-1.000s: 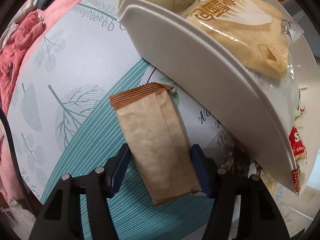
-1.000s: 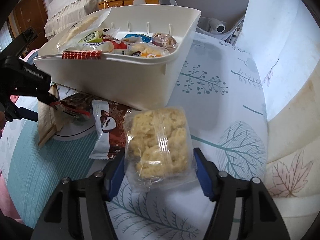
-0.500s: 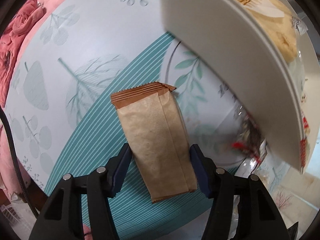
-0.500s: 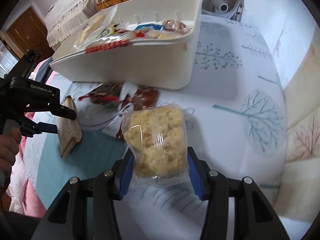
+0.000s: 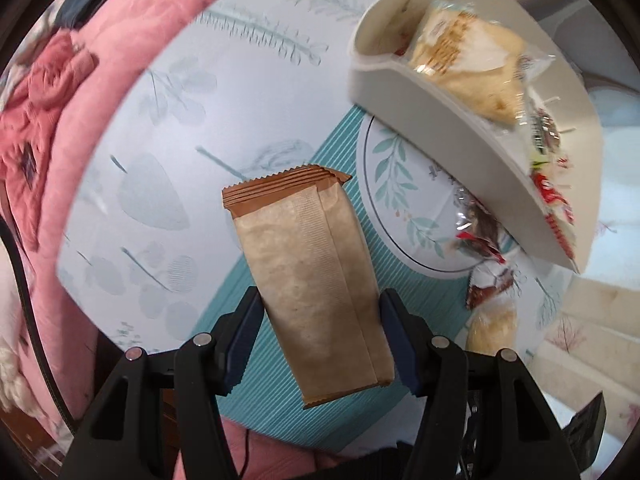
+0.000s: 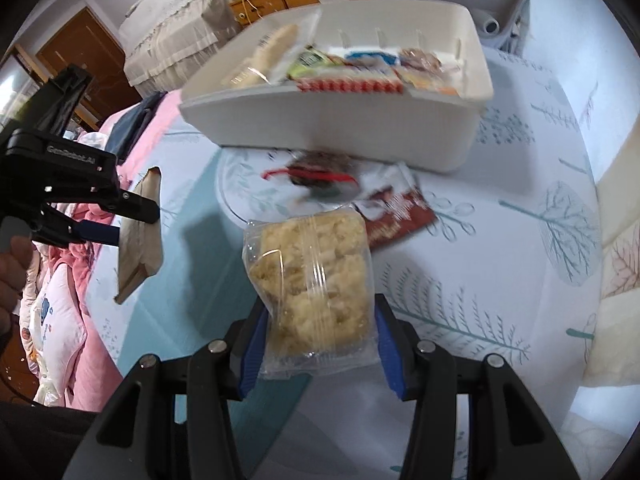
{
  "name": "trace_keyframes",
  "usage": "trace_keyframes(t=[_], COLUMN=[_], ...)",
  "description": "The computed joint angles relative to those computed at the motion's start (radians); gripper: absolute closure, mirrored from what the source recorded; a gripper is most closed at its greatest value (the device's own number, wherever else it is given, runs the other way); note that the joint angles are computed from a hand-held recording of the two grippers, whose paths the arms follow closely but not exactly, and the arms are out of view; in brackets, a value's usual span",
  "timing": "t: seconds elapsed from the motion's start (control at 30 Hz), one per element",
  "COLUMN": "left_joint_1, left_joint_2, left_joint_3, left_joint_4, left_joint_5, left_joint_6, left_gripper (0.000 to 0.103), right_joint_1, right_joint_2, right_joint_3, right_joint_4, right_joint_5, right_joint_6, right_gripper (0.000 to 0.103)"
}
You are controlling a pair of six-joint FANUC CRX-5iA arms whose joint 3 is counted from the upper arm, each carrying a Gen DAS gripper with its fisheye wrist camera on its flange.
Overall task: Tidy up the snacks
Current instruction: 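Carry both held packets into the white tray and open both tools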
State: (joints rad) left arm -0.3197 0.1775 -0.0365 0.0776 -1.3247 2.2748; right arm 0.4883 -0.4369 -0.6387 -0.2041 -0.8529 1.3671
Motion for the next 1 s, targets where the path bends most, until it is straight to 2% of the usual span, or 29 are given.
trace_keyframes(t=[0.13,0.33,0.57,0.8,1.0], left_joint_1=[-0.001,-0.013,-0.022,-0.04,-0.04], left_joint_2=[0.014,0.033,0.134,0.269,0.376], left_joint_3=[0.112,0.261,0.46,0.66,0.767], left_joint_4=[-0.005,-0.02,-0.019,-0.02,0.029], left_joint_5=[-0.082,-0.152,-0.206,-0.239,-0.22], left_joint_6=[-0.077,-0.197,-0.322,-0.432,-0.516], left_gripper=[0.045,0.045,0.045,0.045,0.045], right_joint_1=[0.022,0.025,0.031,-0.016,-0.063], right_joint_2=[-0.008,-0.003,0.016,0.065,0.123], right_joint_3=[0.021,0.073,0.106,0.117,0.122], right_joint_4=[0.021,0.046,0.129,0.208,0.252], right_joint_5=[0.017,0.039,0.106,0.181,0.219], right_joint_6=[-0.019,-0.043,-0.108,-0.231,-0.315], right_gripper=[0.053,0.053,0.053,0.053,0.053])
